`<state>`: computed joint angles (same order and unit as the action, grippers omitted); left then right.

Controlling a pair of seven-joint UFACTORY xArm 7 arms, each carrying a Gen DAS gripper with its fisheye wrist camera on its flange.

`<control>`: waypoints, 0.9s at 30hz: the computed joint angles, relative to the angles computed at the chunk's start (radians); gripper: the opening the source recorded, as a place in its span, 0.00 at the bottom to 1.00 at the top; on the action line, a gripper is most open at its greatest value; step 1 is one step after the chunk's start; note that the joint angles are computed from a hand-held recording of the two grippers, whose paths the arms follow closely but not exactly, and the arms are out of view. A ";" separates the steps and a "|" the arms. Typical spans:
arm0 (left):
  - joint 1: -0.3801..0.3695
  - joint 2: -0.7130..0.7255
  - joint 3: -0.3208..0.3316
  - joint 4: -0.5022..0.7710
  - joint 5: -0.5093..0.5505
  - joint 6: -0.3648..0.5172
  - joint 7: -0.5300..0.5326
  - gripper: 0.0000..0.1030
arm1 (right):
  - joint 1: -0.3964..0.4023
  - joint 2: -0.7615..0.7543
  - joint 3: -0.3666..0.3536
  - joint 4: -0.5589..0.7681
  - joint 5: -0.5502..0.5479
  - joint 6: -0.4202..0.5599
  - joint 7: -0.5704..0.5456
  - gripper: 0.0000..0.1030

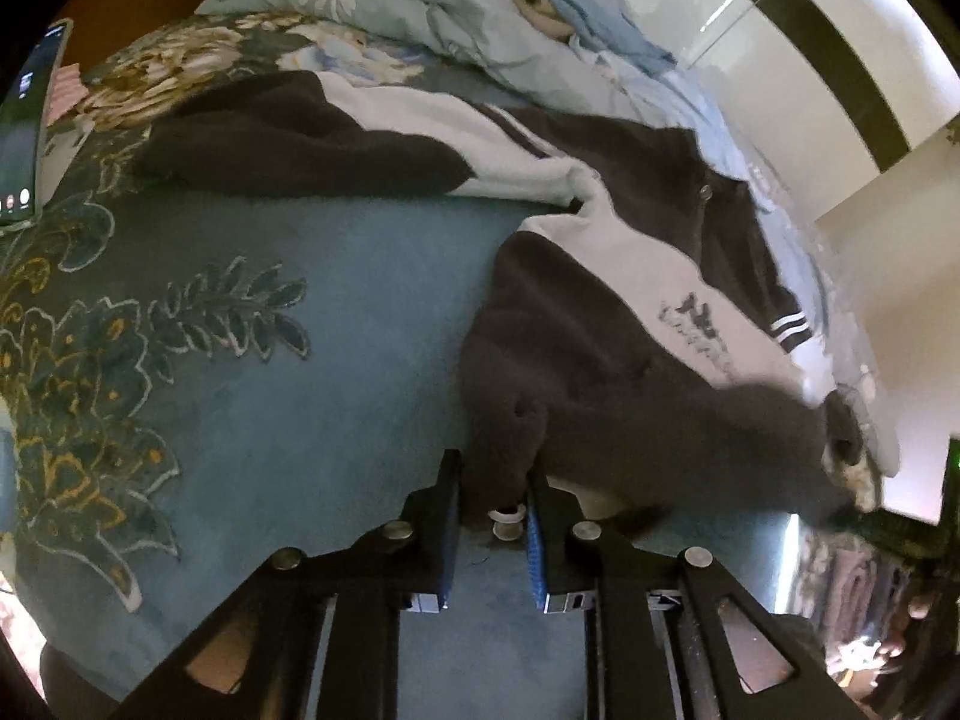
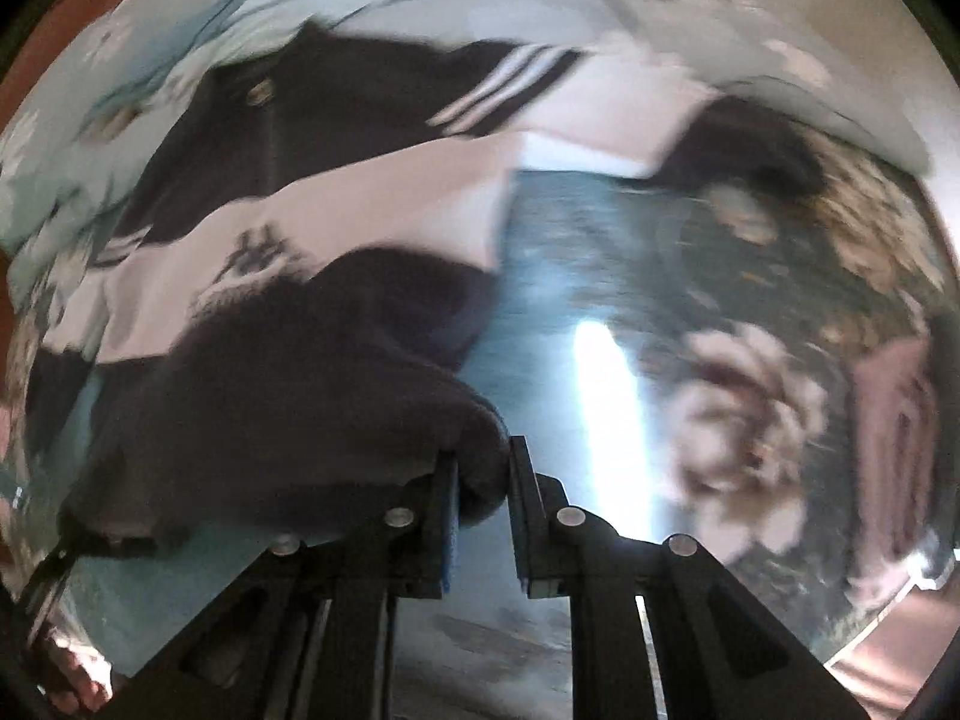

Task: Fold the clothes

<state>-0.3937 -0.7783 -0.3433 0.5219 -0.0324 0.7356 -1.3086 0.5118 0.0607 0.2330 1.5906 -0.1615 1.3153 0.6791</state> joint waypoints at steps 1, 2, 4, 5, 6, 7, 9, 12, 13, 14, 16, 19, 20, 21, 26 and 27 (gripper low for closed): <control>-0.003 -0.002 -0.006 0.008 0.005 0.001 0.002 0.19 | -0.007 -0.039 -0.006 -0.044 0.009 -0.017 0.016 0.15; -0.005 -0.004 -0.012 0.016 0.010 0.002 0.004 0.19 | -0.017 -0.077 -0.010 -0.088 0.025 -0.036 0.025 0.15; -0.009 -0.015 -0.026 0.026 0.017 0.010 -0.001 0.19 | -0.039 -0.150 -0.014 -0.171 0.066 -0.074 0.030 0.15; -0.011 -0.024 -0.033 0.028 0.019 0.017 -0.007 0.19 | -0.049 -0.184 -0.015 -0.208 0.089 -0.095 0.027 0.15; -0.012 -0.032 -0.040 0.031 0.021 0.024 -0.013 0.18 | -0.058 -0.215 -0.015 -0.244 0.113 -0.117 0.019 0.15; -0.014 -0.040 -0.048 0.034 0.024 0.031 -0.019 0.18 | -0.064 -0.249 -0.015 -0.279 0.139 -0.135 0.006 0.15; -0.018 -0.073 -0.059 0.025 0.022 0.057 -0.043 0.13 | -0.074 -0.302 -0.011 -0.342 0.174 -0.164 -0.029 0.14; -0.037 -0.111 -0.048 -0.016 -0.006 0.103 -0.071 0.09 | -0.083 -0.353 -0.006 -0.421 0.214 -0.190 -0.067 0.15; -0.048 -0.126 -0.039 -0.046 -0.027 0.076 -0.082 0.09 | -0.086 -0.366 -0.012 -0.447 0.245 -0.204 -0.075 0.15; -0.059 -0.141 -0.029 -0.075 -0.047 0.049 -0.093 0.09 | -0.088 -0.377 -0.022 -0.475 0.286 -0.221 -0.082 0.15; -0.076 -0.162 -0.017 -0.117 -0.077 -0.004 -0.109 0.09 | -0.100 -0.386 -0.026 -0.497 0.310 -0.224 -0.087 0.14; -0.084 -0.168 -0.012 -0.130 -0.086 -0.037 -0.116 0.10 | -0.118 -0.423 -0.050 -0.535 0.357 -0.230 -0.110 0.14; -0.088 -0.175 -0.003 -0.137 -0.091 -0.043 -0.116 0.10 | -0.124 -0.436 -0.059 -0.548 0.374 -0.232 -0.118 0.15; -0.092 -0.188 0.003 -0.147 -0.098 -0.052 -0.120 0.10 | -0.131 -0.452 -0.072 -0.562 0.391 -0.238 -0.133 0.15; -0.087 -0.324 -0.001 -0.228 -0.131 -0.079 -0.209 0.33 | -0.144 -0.499 -0.127 -0.618 0.503 -0.286 -0.251 0.24; -0.087 -0.327 0.004 -0.237 -0.136 -0.086 -0.218 0.45 | -0.143 -0.499 -0.131 -0.628 0.526 -0.301 -0.271 0.36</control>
<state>-0.4806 -1.1054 -0.3391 0.2853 -0.1687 0.6492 -1.5269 0.3684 -0.4381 0.1016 0.9623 0.3650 1.0140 0.4081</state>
